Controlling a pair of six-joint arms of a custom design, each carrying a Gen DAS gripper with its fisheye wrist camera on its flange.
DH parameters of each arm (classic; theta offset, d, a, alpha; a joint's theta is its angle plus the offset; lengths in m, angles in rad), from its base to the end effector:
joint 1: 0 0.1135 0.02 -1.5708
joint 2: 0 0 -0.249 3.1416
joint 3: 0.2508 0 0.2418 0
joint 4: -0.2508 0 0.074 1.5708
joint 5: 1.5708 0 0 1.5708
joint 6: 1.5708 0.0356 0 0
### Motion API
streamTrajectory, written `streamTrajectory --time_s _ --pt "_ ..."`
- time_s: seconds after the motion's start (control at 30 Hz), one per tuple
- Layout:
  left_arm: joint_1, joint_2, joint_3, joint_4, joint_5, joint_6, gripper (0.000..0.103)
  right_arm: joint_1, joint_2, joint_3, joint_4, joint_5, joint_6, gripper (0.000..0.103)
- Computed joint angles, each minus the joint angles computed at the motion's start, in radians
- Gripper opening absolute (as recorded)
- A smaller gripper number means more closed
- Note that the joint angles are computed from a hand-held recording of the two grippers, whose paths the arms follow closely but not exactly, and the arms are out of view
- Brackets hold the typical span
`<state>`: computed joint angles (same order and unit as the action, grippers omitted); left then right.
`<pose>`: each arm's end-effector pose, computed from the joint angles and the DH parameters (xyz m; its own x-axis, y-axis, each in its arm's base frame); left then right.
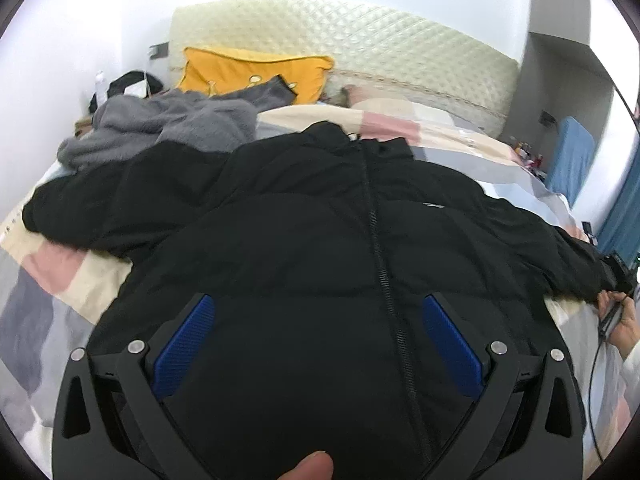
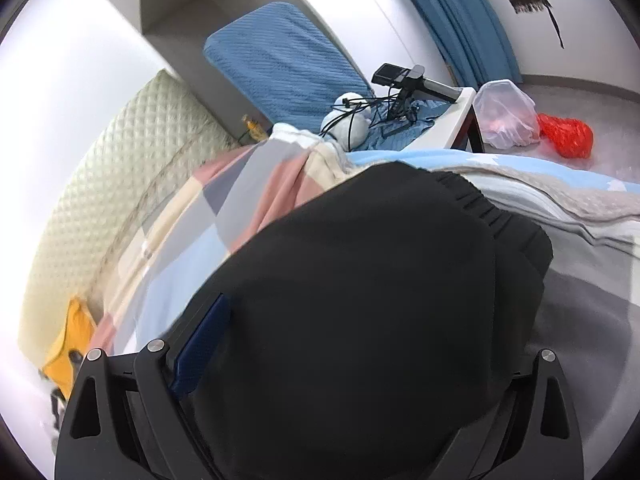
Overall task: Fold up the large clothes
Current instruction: 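Lift the sleeve with the right tool and fold it across the jacket body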
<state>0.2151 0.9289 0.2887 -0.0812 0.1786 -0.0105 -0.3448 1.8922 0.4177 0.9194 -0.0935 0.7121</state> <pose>0.1738 0.0315 0.1491 -0.6443 -0.1513 -0.7496 -0.0865 0.9884 -0.1252 0.2589 -0.0895 0.0647 -0.2044 0.7647 -0.6112 0.5223 0.6132 0.5926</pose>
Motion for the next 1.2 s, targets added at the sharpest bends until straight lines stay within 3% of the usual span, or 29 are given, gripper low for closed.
streamTrajectory --time_s 0.07,0.13,0.2,0.3,0.43,0.53,0.73,0.97,1.2 --pt "0.015 0.101 0.002 0.062 0.001 -0.010 0.103 -0.003 0.010 -0.001 0.046 0.005 0.029 0.091" --pt "0.026 0.161 0.007 0.085 0.002 -0.016 0.103 -0.011 0.014 0.011 0.050 -0.001 0.040 0.075" --pt "0.022 0.163 0.005 0.083 0.002 -0.013 0.103 -0.018 -0.010 0.028 -0.010 0.018 0.039 0.035" --pt "-0.009 0.104 -0.012 0.069 -0.032 -0.012 0.103 -0.015 -0.096 -0.003 -0.018 0.059 0.020 0.013" --pt "-0.025 0.029 -0.037 0.061 -0.056 0.021 0.103 0.002 -0.300 0.006 -0.212 0.099 -0.040 0.008" --pt "-0.005 0.067 -0.019 0.065 -0.043 0.021 0.103 0.037 -0.461 0.062 -0.407 0.143 -0.052 0.007" --pt "0.073 0.050 0.017 0.018 -0.001 0.043 0.103 0.205 -0.683 0.334 -0.824 0.258 -0.098 0.007" --pt "0.123 -0.097 0.015 -0.101 0.061 0.118 0.103 0.563 -0.684 0.681 -1.154 0.522 -0.171 0.009" --pt "0.201 -0.195 0.021 -0.171 0.147 0.187 0.103 0.878 -0.554 1.010 -1.344 0.758 -0.187 0.009"
